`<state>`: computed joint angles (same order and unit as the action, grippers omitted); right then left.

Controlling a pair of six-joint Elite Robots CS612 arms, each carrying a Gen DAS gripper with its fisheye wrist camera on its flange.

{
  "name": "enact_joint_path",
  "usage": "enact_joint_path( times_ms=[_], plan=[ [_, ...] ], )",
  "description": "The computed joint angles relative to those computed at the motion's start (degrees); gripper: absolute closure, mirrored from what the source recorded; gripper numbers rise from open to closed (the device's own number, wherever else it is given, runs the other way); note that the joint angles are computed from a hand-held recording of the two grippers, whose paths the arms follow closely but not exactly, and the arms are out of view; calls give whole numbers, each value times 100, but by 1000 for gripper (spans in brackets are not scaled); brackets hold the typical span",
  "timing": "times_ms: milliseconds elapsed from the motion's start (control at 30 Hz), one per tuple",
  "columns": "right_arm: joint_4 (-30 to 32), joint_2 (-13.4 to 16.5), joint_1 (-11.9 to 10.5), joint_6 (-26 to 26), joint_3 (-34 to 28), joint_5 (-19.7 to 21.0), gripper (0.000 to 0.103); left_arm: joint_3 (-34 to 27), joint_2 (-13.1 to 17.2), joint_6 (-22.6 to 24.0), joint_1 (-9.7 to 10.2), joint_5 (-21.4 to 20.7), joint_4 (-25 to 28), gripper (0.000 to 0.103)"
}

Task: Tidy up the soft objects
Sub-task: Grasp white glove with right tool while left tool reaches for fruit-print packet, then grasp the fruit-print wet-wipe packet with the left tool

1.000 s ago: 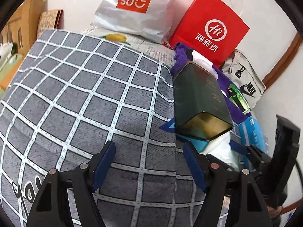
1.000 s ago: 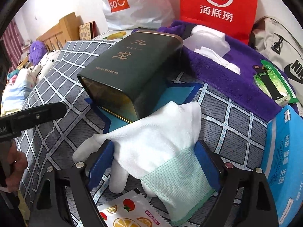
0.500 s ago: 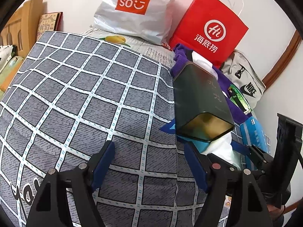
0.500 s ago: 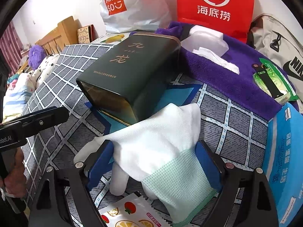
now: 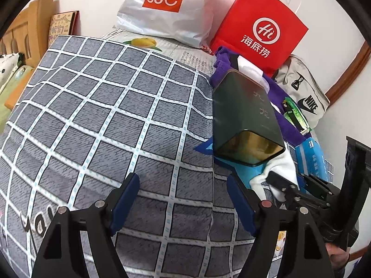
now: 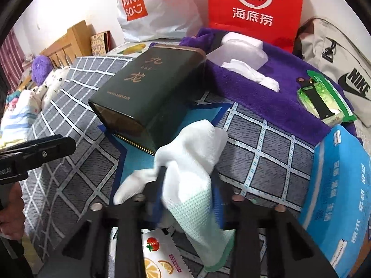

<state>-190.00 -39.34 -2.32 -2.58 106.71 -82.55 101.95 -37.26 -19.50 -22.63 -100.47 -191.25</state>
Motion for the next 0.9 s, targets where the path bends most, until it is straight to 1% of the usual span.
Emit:
enact_joint_path(
  times_ms=[100,167,267,367,533,600,733,833,900],
  plan=[
    [-208,-70,-26,-32,135,-39,74,118,-88,120,-66,110,-78,27],
    [-410,-151,-63,-29,276,7,74,189,-147,208,-120,136,-109,27],
    [-711,-290,-136,-12,500,46,74,284,-211,297,-202,32,-192,27],
    [-975,-446,-229,54,745,26,74,375,-257,567,-340,26,-194,27],
    [-1499,-671,-420,181,1176,22,74,467,-234,852,-515,-237,-223,27],
    [-1731,-740,-493,294,1358,10,73,487,-210,977,-589,-251,-218,27],
    [-2010,-823,-581,394,1603,-26,73,519,-160,1394,-735,-228,-251,25],
    [-2223,-872,-653,435,1792,-33,73,530,-154,1769,-849,-179,-160,23],
    [-2311,-910,-726,438,1920,37,73,565,-157,2024,-945,16,-137,19]
  ],
)
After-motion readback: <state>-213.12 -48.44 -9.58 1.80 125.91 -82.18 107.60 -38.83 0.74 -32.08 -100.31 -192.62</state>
